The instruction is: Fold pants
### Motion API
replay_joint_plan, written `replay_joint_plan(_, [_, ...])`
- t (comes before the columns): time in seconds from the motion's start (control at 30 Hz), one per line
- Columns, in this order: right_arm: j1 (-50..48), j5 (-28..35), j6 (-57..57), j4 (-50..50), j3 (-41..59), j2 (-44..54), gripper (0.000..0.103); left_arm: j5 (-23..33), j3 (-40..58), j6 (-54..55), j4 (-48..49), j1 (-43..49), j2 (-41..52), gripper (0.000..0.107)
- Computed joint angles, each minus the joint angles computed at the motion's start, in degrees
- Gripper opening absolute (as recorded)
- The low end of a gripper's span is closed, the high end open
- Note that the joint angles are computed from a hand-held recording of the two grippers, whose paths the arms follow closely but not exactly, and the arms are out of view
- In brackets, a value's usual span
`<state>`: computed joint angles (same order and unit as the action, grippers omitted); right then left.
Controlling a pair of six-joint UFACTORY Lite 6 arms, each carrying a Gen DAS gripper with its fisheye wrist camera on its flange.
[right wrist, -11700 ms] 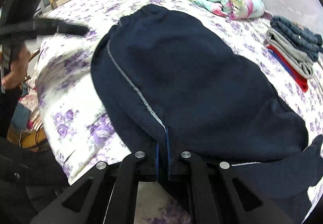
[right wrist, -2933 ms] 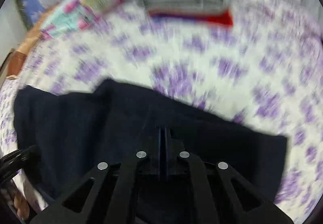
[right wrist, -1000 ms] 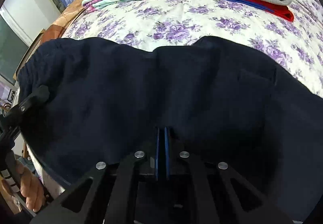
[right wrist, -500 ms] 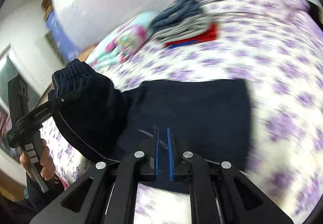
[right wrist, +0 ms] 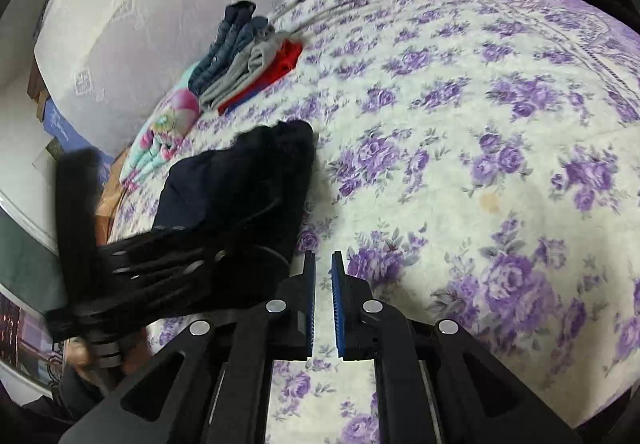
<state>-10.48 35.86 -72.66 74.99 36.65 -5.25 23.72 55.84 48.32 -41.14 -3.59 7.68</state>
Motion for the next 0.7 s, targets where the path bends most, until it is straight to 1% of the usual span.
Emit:
replay_joint_plan(0.03, [1.1, -0.5, 1.2, -0.8, 1.4, 0.2, 0.010, 3.6, 0.0, 2.8, -3.5, 2.0, -1.5, 0.095])
replay_joint_plan(0.1, [3.3, -1.0, 3.8, -2.6, 3.7, -0.9, 0.010, 10.7, -3.8, 10.7, -10.7, 8.6, -9.0, 0.095])
replay_joint_plan(0.17, [5.9, -1.2, 6.3, -4.2, 5.5, -2.5, 0.010, 13.8, -7.0, 14.6, -13.3, 14.5, -14.7, 0.095])
replay_joint_plan(0.2, [7.9, -1.0, 7.1, -4.6, 7.0, -3.2, 0.010, 14.9, -8.0, 16.6, -15.2, 16.4, -16.0, 0.095])
replay_joint_plan(0.23, [9.1, -0.5, 7.7, -4.8, 8.0, -3.5, 0.010, 15.8, -8.7, 17.6, -16.4, 20.8, -17.2, 0.095])
replay_joint_plan(0.3, [12.4, 0.1, 7.5, -4.1, 11.1, -2.3, 0.010, 17.4, -8.3, 19.6, -17.8, 26.3, -15.8, 0.094])
replay_joint_plan(0.33, [15.2, -1.3, 8.6, -4.8, 13.6, -0.1, 0.010, 19.7, -7.6, 21.4, -19.1, 29.8, -13.5, 0.088])
replay_joint_plan(0.37, [16.8, -2.5, 10.8, -6.5, 15.2, 1.5, 0.011, 22.4, -6.5, 22.3, -19.5, 32.1, -10.8, 0.070])
replay_joint_plan(0.4, [18.8, -4.3, 14.7, -10.3, 17.4, 4.5, 0.011, 24.6, -6.3, 22.9, -19.1, 33.9, -9.4, 0.061])
replay_joint_plan(0.43, [20.1, -5.7, 19.5, -14.6, 18.9, 6.8, 0.011, 25.7, -6.0, 24.1, -19.0, 34.9, -7.2, 0.059])
replay_joint_plan(0.47, [20.8, -7.0, 24.0, -18.5, 19.4, 8.9, 0.011, 24.8, -6.1, 25.4, -19.4, 35.1, -5.9, 0.051])
replay_joint_plan(0.5, [21.1, -8.9, 28.8, -22.6, 19.9, 11.9, 0.010, 23.0, -6.8, 26.7, -19.9, 35.0, -4.7, 0.046])
replay_joint_plan(0.57, [21.1, -8.4, 32.9, -26.3, 20.5, 13.4, 0.008, 22.0, -6.7, 29.9, -21.6, 35.3, 0.0, 0.038])
replay_joint_plan(0.6, [21.9, -7.9, 37.1, -30.2, 21.4, 12.6, 0.009, 22.2, -6.8, 31.1, -22.1, 36.0, 1.5, 0.037])
replay_joint_plan(0.63, [23.4, -7.8, 41.2, -34.2, 22.8, 12.1, 0.014, 22.5, -7.4, 33.0, -23.0, 36.7, 2.1, 0.037])
replay_joint_plan(0.67, [25.8, -8.0, 44.8, -38.3, 24.7, 11.3, 0.014, 22.6, -8.9, 35.7, -24.1, 37.2, 1.2, 0.037])
replay_joint_plan(0.7, [27.6, -8.0, 46.2, -40.3, 26.5, 11.1, 0.018, 22.7, -9.4, 36.8, -24.3, 37.5, 0.9, 0.037])
